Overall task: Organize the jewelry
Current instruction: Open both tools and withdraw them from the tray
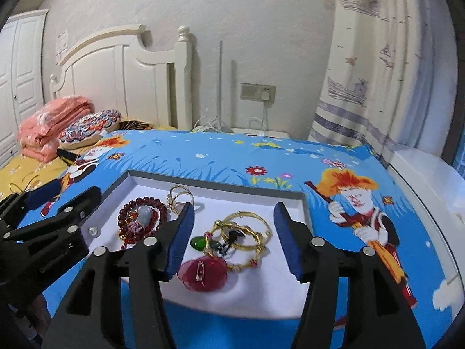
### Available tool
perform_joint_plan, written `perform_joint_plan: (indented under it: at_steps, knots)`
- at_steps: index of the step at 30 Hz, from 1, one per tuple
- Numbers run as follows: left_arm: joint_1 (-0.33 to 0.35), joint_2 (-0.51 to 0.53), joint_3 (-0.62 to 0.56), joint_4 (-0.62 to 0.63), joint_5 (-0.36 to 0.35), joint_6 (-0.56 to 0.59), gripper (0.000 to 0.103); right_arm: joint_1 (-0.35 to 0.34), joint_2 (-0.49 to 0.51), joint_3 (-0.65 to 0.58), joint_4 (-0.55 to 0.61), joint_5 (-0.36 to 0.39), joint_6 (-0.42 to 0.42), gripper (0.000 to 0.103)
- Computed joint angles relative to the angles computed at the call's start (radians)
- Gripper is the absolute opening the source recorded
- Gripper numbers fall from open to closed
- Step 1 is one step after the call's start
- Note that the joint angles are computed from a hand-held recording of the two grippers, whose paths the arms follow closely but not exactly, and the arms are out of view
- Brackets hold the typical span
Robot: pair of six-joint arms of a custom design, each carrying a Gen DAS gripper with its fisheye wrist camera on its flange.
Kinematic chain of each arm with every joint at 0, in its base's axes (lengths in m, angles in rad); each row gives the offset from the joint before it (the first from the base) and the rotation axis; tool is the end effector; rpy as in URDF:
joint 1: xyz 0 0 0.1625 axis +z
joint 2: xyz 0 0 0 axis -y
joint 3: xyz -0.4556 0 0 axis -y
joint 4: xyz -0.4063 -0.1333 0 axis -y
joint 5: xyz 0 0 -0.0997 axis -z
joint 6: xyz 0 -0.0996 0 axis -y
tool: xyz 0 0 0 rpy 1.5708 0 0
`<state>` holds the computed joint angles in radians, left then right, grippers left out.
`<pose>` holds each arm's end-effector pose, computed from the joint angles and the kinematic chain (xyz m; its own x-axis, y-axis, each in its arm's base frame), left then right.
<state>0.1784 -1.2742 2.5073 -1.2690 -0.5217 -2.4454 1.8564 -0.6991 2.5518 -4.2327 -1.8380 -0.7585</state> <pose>-0.1792 -0.2555 0.1134 -0.6090 -0.4984 -0.6170 0.4630 0.4082 -0.7868 0.2080 -0.3287 0.0713 -0.5771 -0.5196 0.6301 -0.8147 0.4198 -0.4000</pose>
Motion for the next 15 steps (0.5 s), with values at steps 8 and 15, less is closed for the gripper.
perform_joint_plan:
  at_steps: [8, 15]
  knots:
    - [-0.149, 0.058, 0.017, -0.067, -0.108, 0.028, 0.098, -0.046, -0.018, 0.103, -0.130, 0.033, 0.023, 0.075]
    - [-0.248, 0.058, 0.055, -0.165, -0.195, 0.045, 0.098, -0.058, -0.007, 0.175, -0.235, 0.019, 0.000, 0.084]
